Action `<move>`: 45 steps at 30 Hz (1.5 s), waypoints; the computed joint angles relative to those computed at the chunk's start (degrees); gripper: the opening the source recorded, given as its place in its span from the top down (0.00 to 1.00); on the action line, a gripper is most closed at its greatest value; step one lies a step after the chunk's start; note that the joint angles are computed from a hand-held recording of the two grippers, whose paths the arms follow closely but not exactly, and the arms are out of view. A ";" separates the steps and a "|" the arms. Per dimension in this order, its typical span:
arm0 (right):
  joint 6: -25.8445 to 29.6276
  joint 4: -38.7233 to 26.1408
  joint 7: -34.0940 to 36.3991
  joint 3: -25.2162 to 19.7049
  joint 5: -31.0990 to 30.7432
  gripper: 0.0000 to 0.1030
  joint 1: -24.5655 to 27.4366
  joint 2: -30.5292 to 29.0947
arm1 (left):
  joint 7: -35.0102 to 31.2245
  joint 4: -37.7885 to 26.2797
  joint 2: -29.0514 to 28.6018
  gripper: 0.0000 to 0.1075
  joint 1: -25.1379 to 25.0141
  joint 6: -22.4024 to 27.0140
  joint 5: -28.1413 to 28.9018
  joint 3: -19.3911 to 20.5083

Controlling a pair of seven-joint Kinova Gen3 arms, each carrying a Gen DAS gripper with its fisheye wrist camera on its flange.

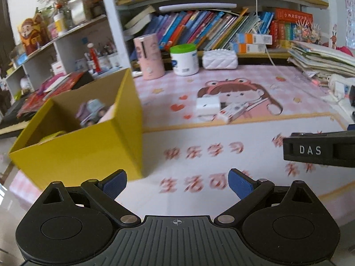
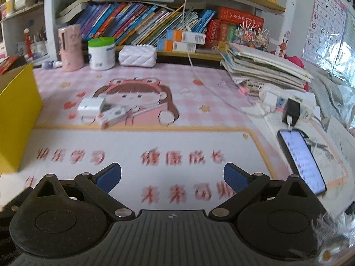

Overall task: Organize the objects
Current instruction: 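Move both tools away from the box toward the white charger and staple box, then grasp the small white staple box with the right gripper while the left gripper grasps the white charger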

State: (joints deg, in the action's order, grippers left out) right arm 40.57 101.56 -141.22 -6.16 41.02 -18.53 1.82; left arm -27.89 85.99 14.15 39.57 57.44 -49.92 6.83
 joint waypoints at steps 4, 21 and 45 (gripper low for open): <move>-3.68 -2.25 7.00 5.16 -3.74 0.03 -0.45 1.69 | 0.06 -4.44 3.37 0.08 0.56 -0.05 0.25 -0.67; -10.71 -13.44 46.07 1.13 -38.25 0.15 15.62 10.83 | -3.56 -20.27 14.29 0.09 1.83 2.61 7.48 -7.42; 17.79 -46.37 79.09 -0.50 -55.07 0.48 15.32 33.70 | -11.26 -26.87 18.37 0.09 0.62 7.95 14.45 -9.76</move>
State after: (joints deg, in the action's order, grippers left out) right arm 58.36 55.19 -62.12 -6.66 -14.05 -3.21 35.53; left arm -39.16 59.12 32.52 40.19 65.39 -35.46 -2.93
